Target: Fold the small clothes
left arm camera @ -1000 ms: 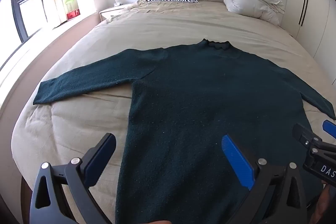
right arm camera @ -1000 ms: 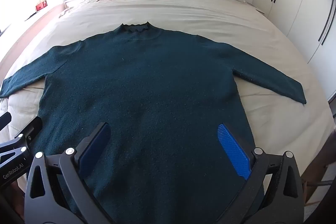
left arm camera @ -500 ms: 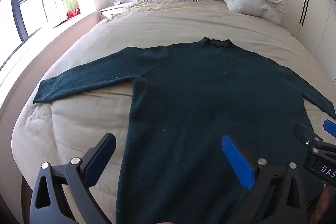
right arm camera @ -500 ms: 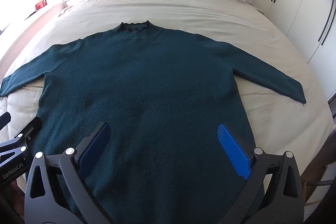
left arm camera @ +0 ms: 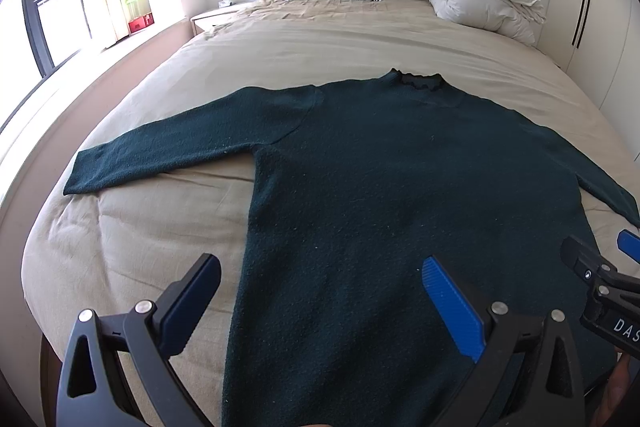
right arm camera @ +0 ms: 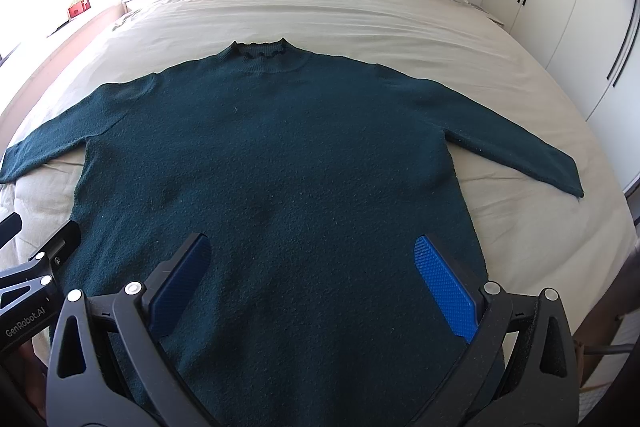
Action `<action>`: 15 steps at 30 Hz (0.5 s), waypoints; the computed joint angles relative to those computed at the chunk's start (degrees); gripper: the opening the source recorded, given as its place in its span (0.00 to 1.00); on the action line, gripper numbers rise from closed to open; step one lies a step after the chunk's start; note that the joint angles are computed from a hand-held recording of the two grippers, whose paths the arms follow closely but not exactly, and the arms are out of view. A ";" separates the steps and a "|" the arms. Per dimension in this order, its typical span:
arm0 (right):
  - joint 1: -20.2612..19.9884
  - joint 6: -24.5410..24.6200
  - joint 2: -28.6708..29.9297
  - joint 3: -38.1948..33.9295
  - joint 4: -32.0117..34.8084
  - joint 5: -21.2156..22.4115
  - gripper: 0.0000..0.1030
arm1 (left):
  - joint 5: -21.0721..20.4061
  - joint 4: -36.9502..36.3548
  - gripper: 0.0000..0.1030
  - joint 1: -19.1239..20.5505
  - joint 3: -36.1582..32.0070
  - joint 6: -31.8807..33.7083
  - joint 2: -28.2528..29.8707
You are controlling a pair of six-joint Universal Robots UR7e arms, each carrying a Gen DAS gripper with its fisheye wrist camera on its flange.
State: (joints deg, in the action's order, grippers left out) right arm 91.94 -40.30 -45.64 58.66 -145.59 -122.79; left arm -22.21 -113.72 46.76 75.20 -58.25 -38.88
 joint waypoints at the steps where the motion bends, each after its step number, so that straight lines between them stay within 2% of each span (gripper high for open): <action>1: -0.01 -0.03 -0.03 0.01 0.04 0.02 1.00 | -0.08 0.07 1.00 0.01 -0.03 -0.03 0.00; 15: 0.06 -0.04 0.11 0.13 -0.07 -0.10 1.00 | -0.26 -0.27 1.00 0.08 0.08 0.15 -0.05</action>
State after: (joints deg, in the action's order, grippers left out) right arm 92.00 -40.34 -45.53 58.79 -145.66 -122.89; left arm -22.46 -113.99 46.84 75.27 -58.11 -38.93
